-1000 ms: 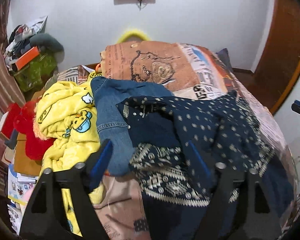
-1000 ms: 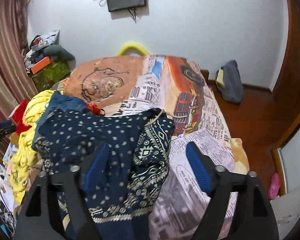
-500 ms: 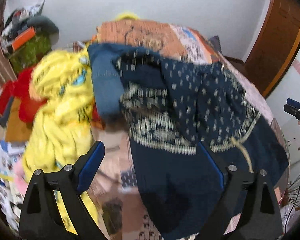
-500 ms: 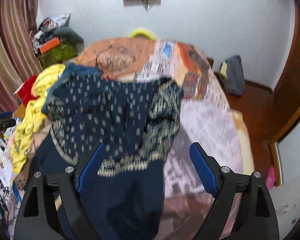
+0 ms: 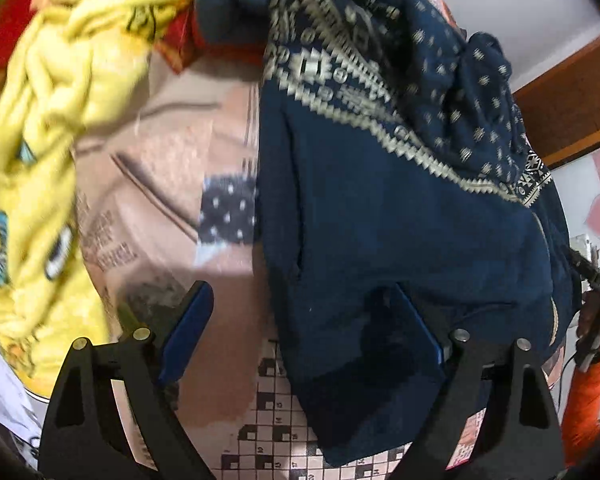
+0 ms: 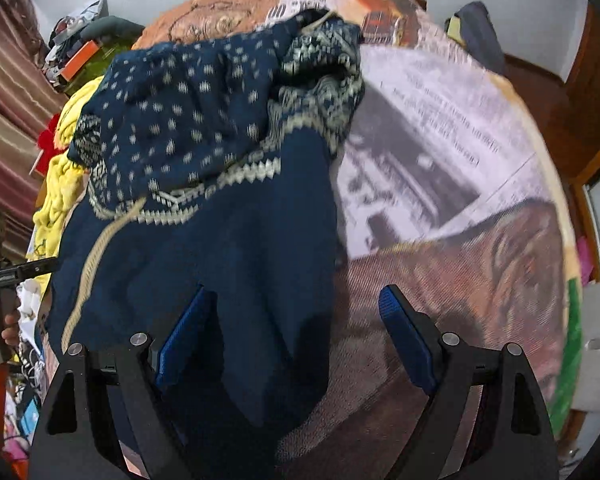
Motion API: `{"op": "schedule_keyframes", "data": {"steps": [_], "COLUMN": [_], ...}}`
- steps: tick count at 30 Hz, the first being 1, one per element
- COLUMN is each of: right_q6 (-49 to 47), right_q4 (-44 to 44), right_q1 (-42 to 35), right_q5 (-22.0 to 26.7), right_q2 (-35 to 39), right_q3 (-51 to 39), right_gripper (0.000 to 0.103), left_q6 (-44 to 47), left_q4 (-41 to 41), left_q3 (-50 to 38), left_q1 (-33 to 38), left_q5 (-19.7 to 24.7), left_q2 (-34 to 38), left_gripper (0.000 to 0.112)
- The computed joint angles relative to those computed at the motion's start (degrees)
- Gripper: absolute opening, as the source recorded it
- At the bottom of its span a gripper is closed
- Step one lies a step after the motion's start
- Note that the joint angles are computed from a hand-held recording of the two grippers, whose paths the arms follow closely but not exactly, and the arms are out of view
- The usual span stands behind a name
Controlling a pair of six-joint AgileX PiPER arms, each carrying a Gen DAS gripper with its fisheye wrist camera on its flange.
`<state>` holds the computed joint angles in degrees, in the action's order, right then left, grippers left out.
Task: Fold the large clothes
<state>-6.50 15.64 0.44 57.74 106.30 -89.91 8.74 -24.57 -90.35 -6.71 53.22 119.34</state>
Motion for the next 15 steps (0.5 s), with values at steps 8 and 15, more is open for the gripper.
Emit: {"op": "schedule_keyframes", "data": {"steps": [8,15], "right_q6": [-5.38,-6.67], "right_q4": [6.09,9.85], "right_q1": [-0.82,-1.3], "right_q5": [-0.5,2.27], "right_q2": [-0.06,1.65], "right_q3": [0.98,-2.88], "right_gripper": [0.04,0.011], "left_q6": [7.23,7.77], "left_q4": [-9.5,-8.66], "left_q3": [3.13,2.66], "left_q1": [-0.2,-2.57], "left_q5": [0.68,-0.87], "left_q2": [0.44,-3.0], "left_gripper": [0.057,0.007]}}
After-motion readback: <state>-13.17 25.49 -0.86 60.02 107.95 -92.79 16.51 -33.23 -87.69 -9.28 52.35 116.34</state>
